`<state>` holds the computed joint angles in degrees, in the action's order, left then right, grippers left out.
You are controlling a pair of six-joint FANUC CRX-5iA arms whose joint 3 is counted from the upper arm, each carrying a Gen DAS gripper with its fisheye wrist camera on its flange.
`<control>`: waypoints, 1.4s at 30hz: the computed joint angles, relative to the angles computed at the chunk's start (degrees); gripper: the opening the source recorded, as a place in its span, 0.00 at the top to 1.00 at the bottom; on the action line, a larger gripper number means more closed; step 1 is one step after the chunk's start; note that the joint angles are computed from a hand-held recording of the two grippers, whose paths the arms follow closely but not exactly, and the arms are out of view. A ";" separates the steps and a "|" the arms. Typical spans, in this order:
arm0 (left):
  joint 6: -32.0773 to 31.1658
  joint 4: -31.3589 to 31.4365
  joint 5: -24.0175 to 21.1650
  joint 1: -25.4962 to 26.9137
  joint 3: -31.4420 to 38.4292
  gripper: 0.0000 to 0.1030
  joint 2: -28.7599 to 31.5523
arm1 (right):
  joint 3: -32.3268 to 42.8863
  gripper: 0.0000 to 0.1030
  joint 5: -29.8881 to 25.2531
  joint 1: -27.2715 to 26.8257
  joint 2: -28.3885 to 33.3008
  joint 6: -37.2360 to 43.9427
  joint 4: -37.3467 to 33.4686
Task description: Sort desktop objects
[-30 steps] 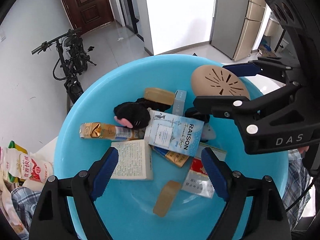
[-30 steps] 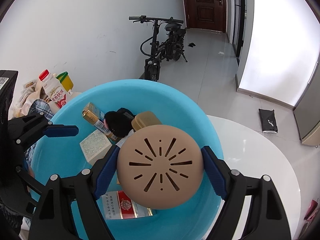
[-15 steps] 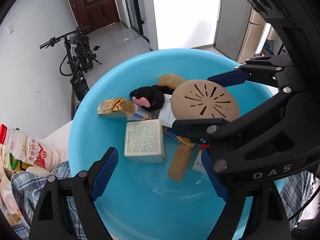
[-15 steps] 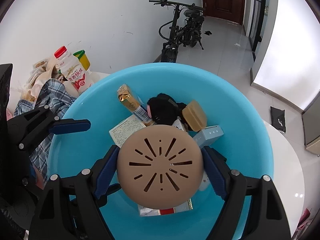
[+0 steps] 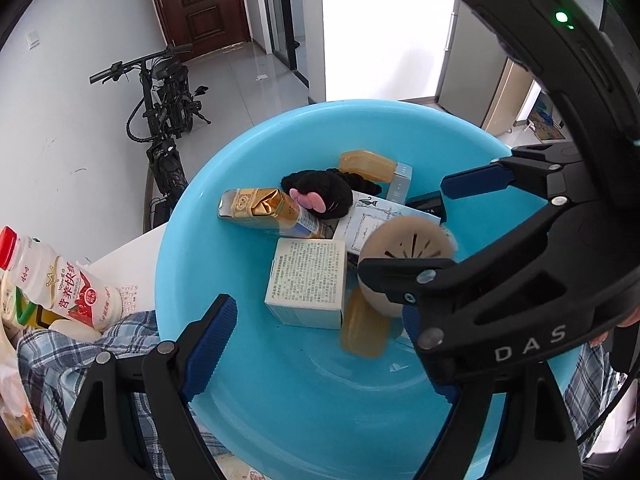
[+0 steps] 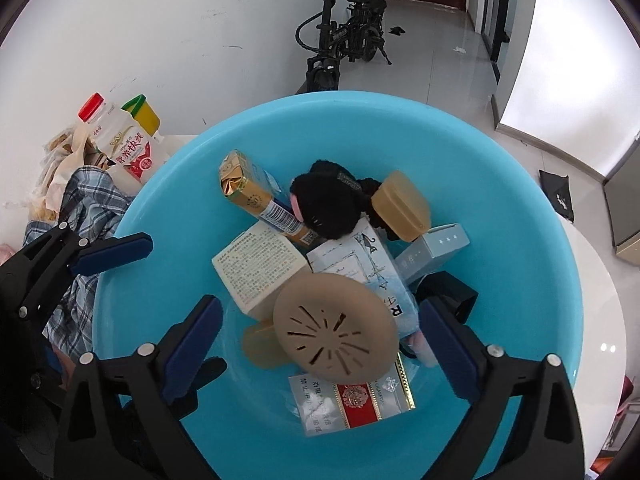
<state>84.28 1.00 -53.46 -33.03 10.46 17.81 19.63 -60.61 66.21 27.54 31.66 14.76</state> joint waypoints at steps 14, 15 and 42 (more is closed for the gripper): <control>2.22 -2.62 -0.23 -1.66 -0.49 0.16 -1.39 | -3.09 0.04 -1.09 1.66 -2.67 -1.28 2.47; 2.15 -2.65 0.05 -1.73 -0.88 0.16 -1.72 | -3.15 0.04 -1.20 1.74 -2.73 -1.50 2.64; 5.00 -5.01 0.48 -4.12 -7.66 0.16 -10.09 | -9.18 0.04 -0.58 5.91 -9.12 -8.22 5.84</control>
